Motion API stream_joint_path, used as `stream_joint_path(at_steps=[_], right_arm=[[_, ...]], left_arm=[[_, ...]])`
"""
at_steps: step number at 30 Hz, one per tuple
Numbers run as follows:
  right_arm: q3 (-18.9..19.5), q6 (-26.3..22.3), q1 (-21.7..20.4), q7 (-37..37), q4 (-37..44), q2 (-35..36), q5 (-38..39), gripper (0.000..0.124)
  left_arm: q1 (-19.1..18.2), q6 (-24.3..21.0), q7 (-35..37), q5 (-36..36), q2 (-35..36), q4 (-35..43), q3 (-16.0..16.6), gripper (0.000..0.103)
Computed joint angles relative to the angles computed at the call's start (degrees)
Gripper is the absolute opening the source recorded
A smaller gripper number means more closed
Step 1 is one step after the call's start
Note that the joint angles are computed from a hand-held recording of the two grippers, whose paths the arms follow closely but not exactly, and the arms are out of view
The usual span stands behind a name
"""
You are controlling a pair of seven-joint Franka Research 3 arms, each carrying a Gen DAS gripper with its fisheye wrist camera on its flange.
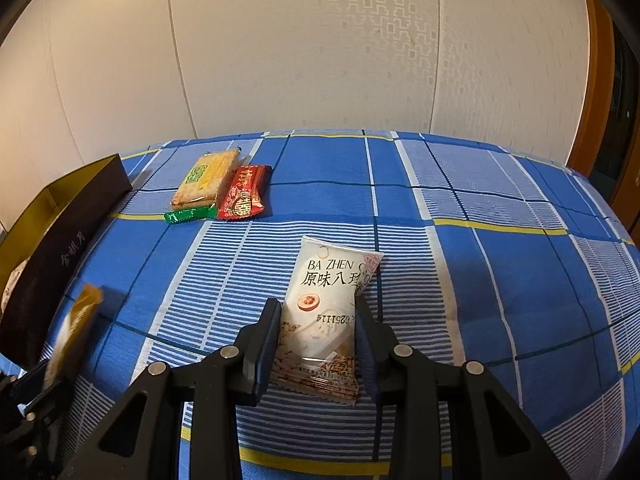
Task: Organize snacks
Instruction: 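Grasp the white-and-gold stick pack with the left tool and lift it, then carry the stick pack over the gold tray and open the left tool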
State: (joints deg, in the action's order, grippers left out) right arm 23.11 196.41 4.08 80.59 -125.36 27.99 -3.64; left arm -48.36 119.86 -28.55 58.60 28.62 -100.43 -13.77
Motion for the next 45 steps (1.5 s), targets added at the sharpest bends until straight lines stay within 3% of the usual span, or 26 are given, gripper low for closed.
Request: stream_joint_path(at_steps=[14, 21, 27, 32, 38, 41, 45], right_arm=[[-14.6, 2.9, 17.5, -7.0, -1.0, -2.0, 12.2, 0.036], [-17.4, 3.8, 21.8, -11.1, -0.9, -1.9, 17.8, 0.036], [-16.5, 3.8, 21.2, -12.3, -0.8, -1.9, 19.1, 0.036], [-15.4, 3.8, 19.9, -12.1, -0.8, -1.8, 18.7, 0.036], [-13.7, 3.6, 17.7, -11.0, -1.0, -1.8, 17.0, 0.036], [-13.3, 3.4, 17.2, -10.4, -0.9, -1.8, 16.4, 0.036], [-12.3, 3.3, 16.0, -9.4, -1.0, -1.7, 15.2, 0.036]], left_arm=[[1.0, 6.1, -11.2, 7.7, -5.9, -9.7, -1.4, 0.013], [1.8, 8.0, -14.8, 12.1, -7.3, -11.1, -2.0, 0.012], [1.9, 7.4, -18.4, 16.3, -10.4, -12.4, -2.7, 0.012], [4.5, 5.6, -25.4, 17.5, -17.9, -18.2, -4.3, 0.012], [10.8, 6.4, -32.0, 11.7, -28.2, -27.8, -6.4, 0.012], [13.2, 4.3, -29.2, 7.3, -30.4, -29.3, -7.7, 0.012], [16.3, 6.0, -27.9, 3.2, -32.4, -31.5, -7.8, 0.012]])
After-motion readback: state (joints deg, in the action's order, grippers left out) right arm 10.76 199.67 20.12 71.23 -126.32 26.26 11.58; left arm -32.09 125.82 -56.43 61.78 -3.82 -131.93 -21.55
